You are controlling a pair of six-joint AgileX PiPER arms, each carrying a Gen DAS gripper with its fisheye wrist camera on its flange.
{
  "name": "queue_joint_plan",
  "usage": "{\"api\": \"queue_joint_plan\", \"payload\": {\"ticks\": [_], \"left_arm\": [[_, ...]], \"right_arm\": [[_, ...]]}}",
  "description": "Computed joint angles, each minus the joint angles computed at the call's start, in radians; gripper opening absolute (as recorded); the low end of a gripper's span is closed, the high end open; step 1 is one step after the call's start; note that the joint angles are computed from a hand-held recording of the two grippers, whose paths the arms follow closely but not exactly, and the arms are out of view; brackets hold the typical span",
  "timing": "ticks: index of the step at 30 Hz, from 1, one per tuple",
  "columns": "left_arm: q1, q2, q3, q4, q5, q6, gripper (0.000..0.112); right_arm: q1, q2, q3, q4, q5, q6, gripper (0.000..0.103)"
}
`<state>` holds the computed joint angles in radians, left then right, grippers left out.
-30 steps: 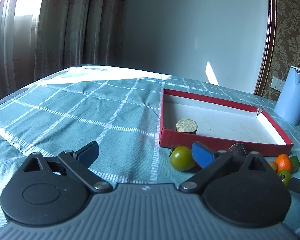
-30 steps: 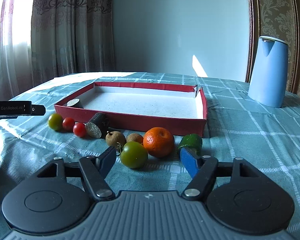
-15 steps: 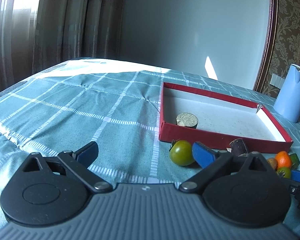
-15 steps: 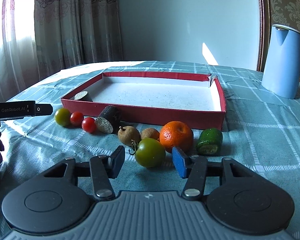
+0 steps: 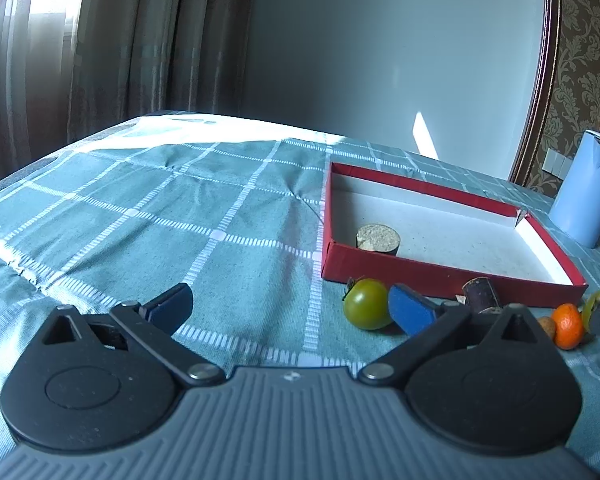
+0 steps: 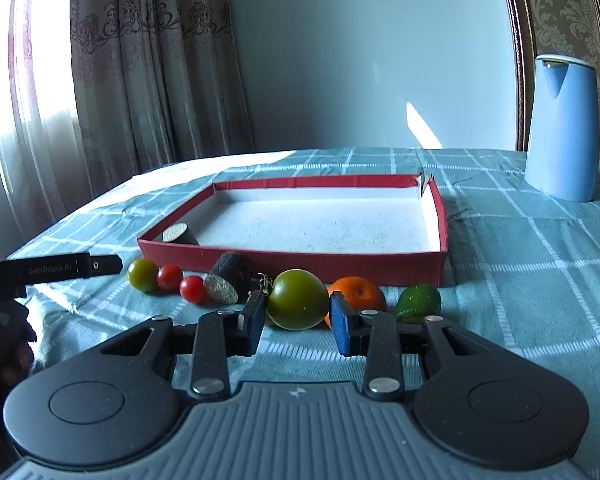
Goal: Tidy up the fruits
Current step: 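Lower the small green tomato into the red box, open right gripper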
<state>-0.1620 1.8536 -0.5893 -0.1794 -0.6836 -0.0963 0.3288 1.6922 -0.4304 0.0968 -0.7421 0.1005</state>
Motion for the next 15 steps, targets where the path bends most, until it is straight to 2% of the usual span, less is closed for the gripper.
{"api": "queue_joint_plan", "payload": {"ticks": [4, 8, 15], "left_arm": [[-0.002, 0.0, -0.003, -0.012, 0.007, 0.01, 0.103], [0.002, 0.001, -0.001, -0.005, 0.004, 0.0, 0.103], [0.006, 0.003, -0.011, 0.002, 0.023, -0.003, 0.103]], "right_arm": [[-0.04, -0.006, -0.09, 0.077, 0.042, -0.114, 0.034], [-0.101, 0.105, -0.247, 0.105, 0.146, -0.199, 0.034], [-0.13, 0.215, -0.337, 0.105, 0.197, -0.189, 0.035]]}}
